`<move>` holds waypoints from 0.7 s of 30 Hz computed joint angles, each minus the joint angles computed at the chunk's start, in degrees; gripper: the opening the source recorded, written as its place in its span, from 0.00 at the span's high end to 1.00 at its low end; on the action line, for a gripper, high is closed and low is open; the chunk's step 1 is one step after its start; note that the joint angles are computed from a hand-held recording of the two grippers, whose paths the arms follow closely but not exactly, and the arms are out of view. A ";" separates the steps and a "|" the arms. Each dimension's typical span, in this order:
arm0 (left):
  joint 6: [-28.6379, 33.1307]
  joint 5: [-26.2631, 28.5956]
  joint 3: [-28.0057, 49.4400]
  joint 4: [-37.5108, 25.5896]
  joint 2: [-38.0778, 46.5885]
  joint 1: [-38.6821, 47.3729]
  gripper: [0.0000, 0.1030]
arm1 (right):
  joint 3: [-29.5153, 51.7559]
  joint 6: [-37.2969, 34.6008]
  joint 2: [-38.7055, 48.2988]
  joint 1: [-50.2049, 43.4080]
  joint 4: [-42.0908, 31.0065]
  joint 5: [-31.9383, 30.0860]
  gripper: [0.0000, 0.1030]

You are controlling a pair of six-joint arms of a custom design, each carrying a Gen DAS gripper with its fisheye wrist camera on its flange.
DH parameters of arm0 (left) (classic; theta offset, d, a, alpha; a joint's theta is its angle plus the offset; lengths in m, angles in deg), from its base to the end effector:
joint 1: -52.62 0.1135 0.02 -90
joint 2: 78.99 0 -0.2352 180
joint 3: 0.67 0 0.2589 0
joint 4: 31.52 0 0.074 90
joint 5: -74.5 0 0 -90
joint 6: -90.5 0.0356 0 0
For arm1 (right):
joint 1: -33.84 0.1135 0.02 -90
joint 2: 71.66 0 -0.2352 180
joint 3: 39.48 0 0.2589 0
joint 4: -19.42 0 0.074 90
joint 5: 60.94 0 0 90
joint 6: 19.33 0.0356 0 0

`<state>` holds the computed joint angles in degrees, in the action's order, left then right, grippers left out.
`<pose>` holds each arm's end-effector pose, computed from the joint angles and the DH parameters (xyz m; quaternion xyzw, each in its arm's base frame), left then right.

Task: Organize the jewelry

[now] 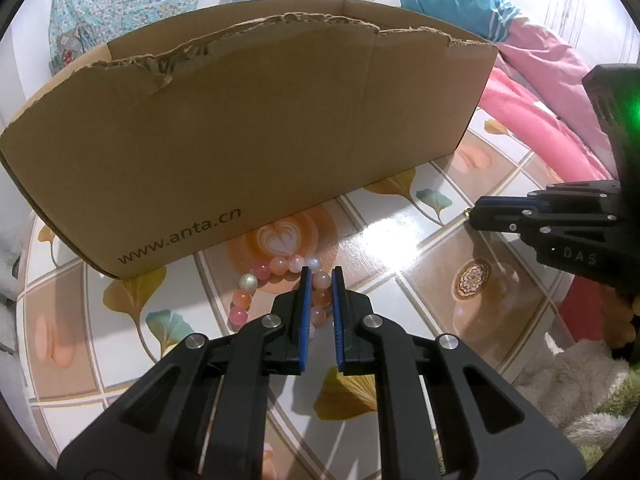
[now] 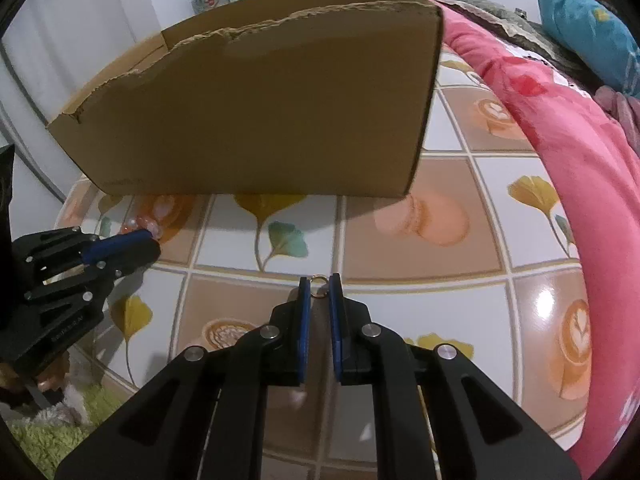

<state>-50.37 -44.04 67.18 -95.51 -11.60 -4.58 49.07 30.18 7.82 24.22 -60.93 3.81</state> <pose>0.1418 -0.1886 0.2385 -0.0043 0.9451 -0.0387 0.3245 0.2656 -0.0296 0.2850 -0.2905 0.9186 0.1282 0.2351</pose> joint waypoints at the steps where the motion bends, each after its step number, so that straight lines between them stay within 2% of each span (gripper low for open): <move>1: 0.02 0.02 -0.05 -0.01 -0.13 0.01 0.91 | -0.11 0.27 -0.11 0.34 0.15 0.14 0.90; 7: 0.17 0.16 -0.52 0.20 -0.73 0.17 0.91 | -0.12 1.06 0.12 1.61 0.71 0.31 0.90; 14: 0.32 0.36 -0.67 0.42 -0.94 0.32 0.91 | -0.16 3.30 0.01 3.15 1.18 0.09 0.82; 21: 0.26 0.34 -0.82 0.52 -0.99 0.29 0.91 | -3.16 3.88 -3.05 5.32 3.86 2.17 0.82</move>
